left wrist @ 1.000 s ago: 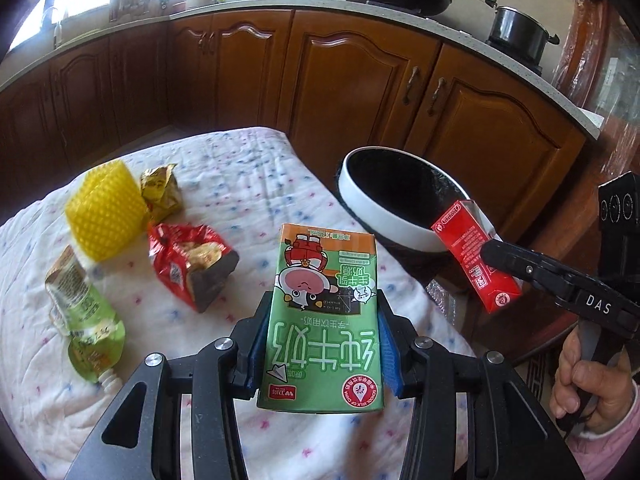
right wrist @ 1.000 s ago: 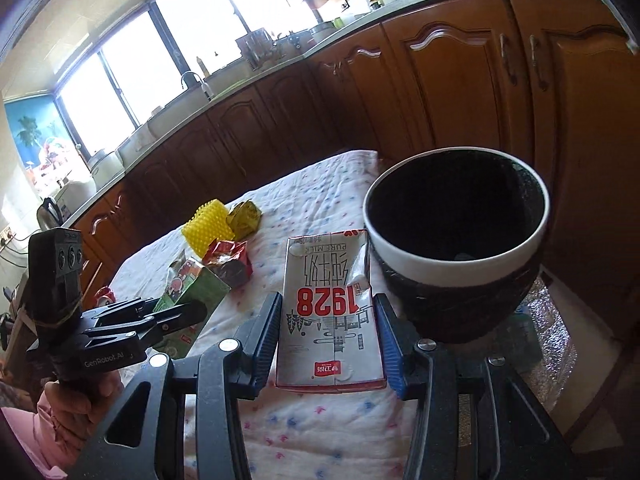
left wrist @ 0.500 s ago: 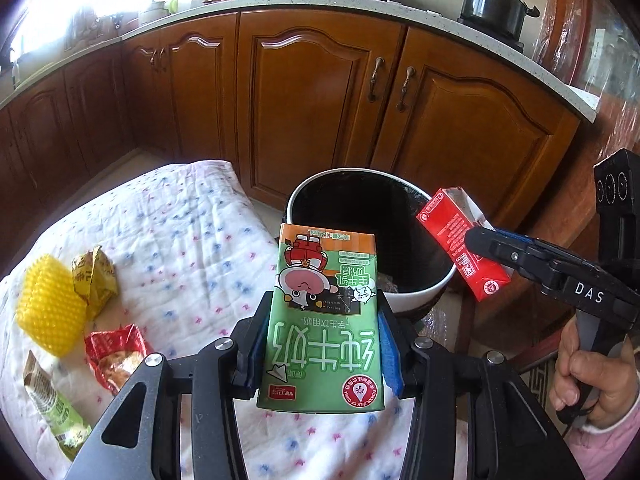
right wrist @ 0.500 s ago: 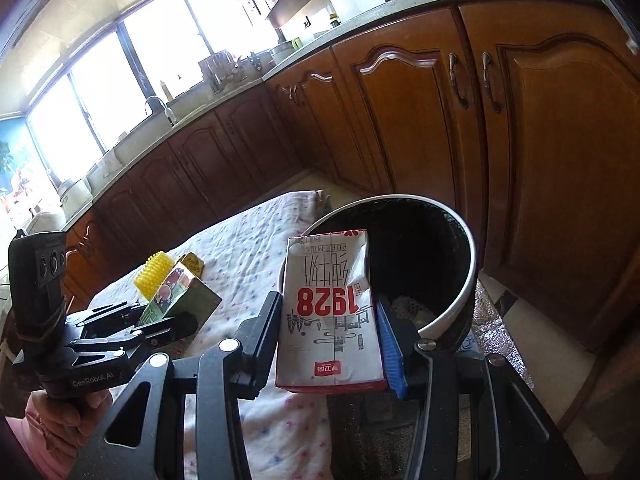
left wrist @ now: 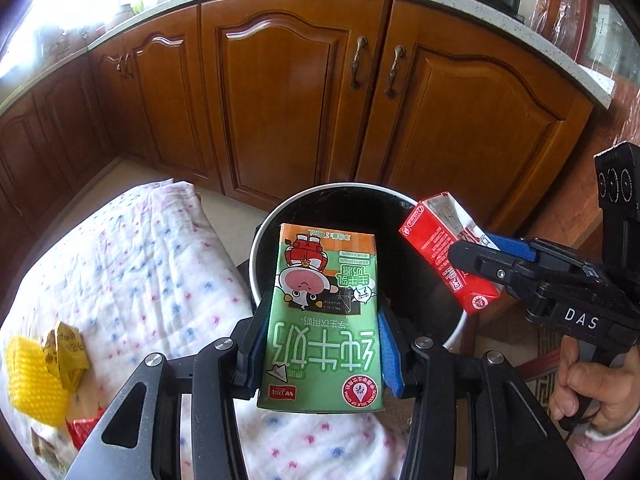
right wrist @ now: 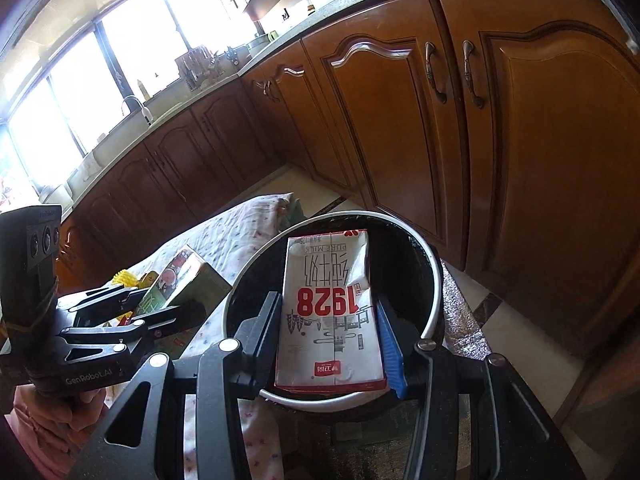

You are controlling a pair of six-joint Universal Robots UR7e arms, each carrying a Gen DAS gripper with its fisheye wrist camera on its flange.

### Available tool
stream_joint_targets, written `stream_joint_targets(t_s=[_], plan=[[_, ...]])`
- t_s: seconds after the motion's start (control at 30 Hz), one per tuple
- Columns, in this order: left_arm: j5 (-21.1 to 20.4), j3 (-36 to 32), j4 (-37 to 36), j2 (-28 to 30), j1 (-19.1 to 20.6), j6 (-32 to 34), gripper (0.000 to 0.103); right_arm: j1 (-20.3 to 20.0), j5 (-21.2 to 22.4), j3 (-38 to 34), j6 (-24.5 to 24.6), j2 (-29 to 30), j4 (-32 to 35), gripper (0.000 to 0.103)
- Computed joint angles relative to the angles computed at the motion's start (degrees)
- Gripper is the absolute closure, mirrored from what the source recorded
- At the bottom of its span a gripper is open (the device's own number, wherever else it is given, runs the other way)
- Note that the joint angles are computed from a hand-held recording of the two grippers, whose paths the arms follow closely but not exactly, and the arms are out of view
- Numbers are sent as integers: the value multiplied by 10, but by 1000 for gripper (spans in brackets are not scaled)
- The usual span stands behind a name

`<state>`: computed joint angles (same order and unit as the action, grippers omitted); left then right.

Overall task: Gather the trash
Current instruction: 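Carry both cartons over the bin and open both grippers to drop them, then move both tools back over the table toward the pouch and red bag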

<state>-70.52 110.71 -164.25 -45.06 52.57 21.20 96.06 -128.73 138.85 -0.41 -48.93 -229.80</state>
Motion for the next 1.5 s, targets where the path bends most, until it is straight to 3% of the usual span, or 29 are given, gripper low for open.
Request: stream_joint_targets(t_s=[0.4,0.77,0.9,1.0,1.17,1.33,1.5], plan=[[22,-73,58,66,-6,-11,58,-37,13,-11,1,-25,69,57],[29,-75,66,73,-12,-17,58,-41,6,-20,-2,-31,103,57],[29,-70,65,67,-15,-22,51,-44,19,-19,3,-35,107,55],[26,-54,50,51,-17,-21,46,-41,24,-14,4,-34,87,42],[9,-19,25,18,-9,-23,46,-25,28,-5,8,-27,43,34],[-15,32,-17,-27,14,-43,43,-9,41,9,26,3,-38,10],[-22,107,-87,-86,35,-67,39,16,48,10,48,48,-97,5]])
